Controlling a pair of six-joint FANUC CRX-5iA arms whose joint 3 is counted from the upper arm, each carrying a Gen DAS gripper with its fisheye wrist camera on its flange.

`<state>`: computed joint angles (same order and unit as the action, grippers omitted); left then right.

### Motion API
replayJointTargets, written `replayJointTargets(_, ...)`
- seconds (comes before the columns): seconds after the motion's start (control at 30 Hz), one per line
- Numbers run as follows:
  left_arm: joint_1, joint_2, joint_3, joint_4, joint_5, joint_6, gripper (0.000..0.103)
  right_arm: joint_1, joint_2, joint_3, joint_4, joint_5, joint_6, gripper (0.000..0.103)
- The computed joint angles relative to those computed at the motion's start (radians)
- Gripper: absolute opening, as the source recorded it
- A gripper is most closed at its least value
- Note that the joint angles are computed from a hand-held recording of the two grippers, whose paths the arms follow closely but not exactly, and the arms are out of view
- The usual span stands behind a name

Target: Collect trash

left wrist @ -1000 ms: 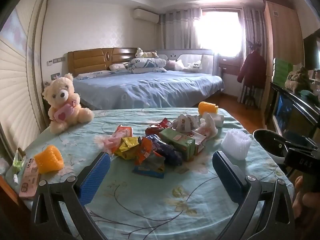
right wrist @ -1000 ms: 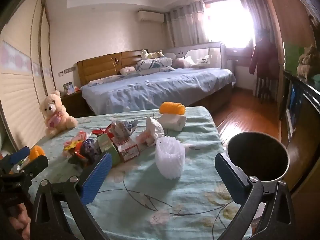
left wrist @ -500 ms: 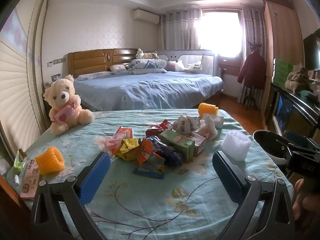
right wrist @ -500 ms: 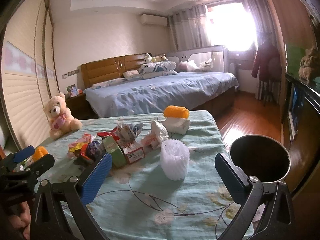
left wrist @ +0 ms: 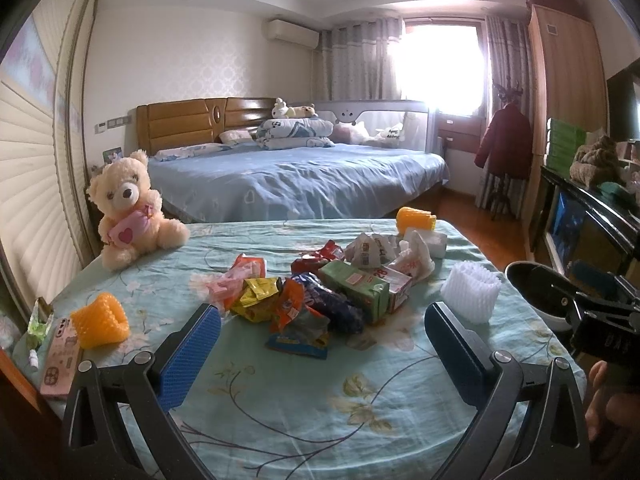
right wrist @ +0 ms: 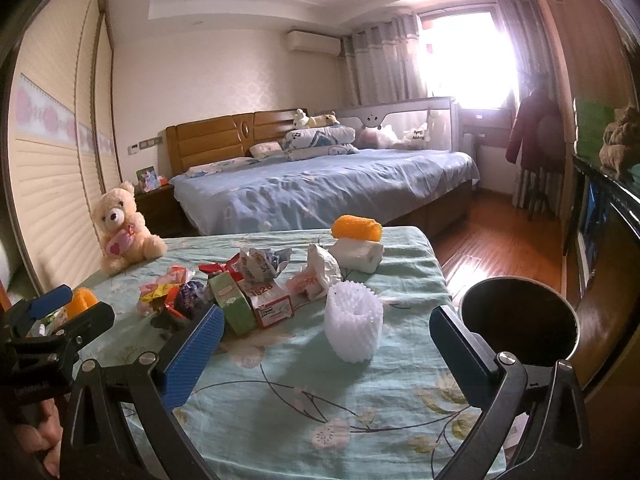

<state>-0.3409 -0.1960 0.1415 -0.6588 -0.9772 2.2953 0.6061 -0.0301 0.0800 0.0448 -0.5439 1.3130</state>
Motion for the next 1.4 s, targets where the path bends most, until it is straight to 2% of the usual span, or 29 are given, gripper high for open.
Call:
replayJointTargets(0.17, 0.001, 0.0, 0.004, 0.001, -0.004, 0.002, 0.102, -0.009, 0.005, 0.017, -0.039, -0.02, 0.017, 0.103)
replayJointTargets(1.2, 0.026, 0.0, -0.007, 0.031, 0.01, -0.019, 0.102, -0.004, 0.006, 0.022, -0.067, -0.021, 0.042, 0.103)
replayJointTargets(1.4, 0.044, -0.009, -0.024, 0.043, 0.01, -0.022, 0.102, -0.019, 0.024, 0.052, -0.136, -0.057, 0.081, 0.103)
